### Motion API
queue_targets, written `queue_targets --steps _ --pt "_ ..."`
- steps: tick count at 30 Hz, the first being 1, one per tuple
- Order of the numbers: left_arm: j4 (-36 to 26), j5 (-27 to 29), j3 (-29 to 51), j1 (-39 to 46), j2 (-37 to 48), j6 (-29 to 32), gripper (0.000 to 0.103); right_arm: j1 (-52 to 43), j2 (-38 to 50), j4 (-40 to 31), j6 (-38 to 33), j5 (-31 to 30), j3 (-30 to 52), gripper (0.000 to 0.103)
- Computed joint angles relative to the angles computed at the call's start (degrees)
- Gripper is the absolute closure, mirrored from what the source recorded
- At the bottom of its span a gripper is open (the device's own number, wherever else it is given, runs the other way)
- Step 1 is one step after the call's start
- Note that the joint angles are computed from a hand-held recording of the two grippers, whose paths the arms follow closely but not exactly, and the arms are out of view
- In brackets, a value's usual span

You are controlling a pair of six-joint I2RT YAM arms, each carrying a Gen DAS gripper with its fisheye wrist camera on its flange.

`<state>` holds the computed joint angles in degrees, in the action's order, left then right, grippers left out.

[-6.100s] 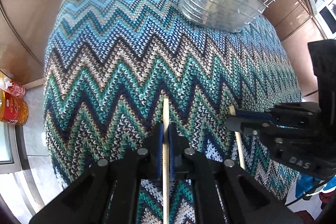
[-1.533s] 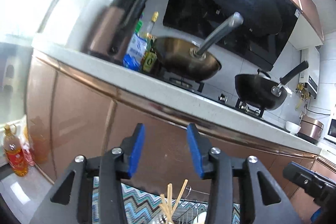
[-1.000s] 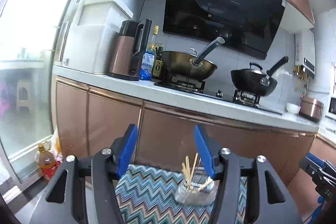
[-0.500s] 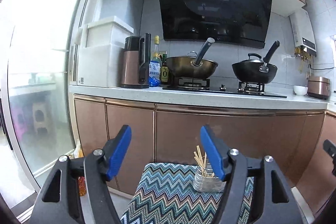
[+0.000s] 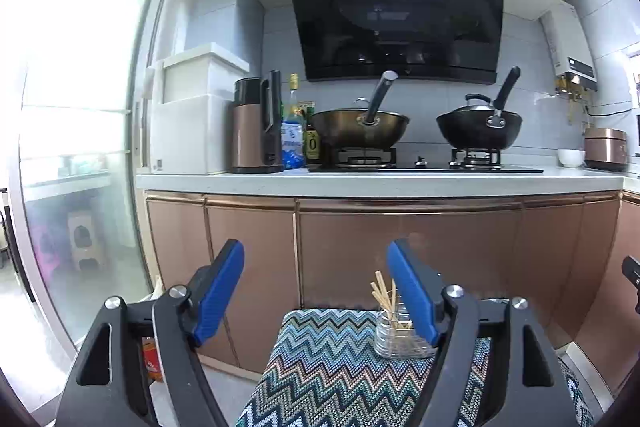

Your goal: Organize utensils

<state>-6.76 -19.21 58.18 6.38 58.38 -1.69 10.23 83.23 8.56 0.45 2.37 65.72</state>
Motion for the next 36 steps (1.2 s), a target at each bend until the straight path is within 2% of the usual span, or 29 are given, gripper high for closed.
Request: queue_targets --steps 5,13,21,36 --pt "-1.6 0.6 1.0 0.8 0.5 -0.9 0.029 -0.4 0.3 0.4 0.3 0.9 -0.4 0.0" --pt "0.7 0.3 -1.1 0.2 -1.4 0.4 0.028 -0.4 -0.4 0.8 -0.8 2.8 -1.0 0.0" --pt "-0.1 3.5 -1.0 2.8 -2.2 -1.0 0.028 0.4 -1.8 1.4 -1.9 3.8 -1.7 0.0" --pt "-0.9 4.8 -0.8 4.3 -2.5 -0.5 0.028 2.7 -3.5 1.7 -4.8 6.0 -2.8 0.0"
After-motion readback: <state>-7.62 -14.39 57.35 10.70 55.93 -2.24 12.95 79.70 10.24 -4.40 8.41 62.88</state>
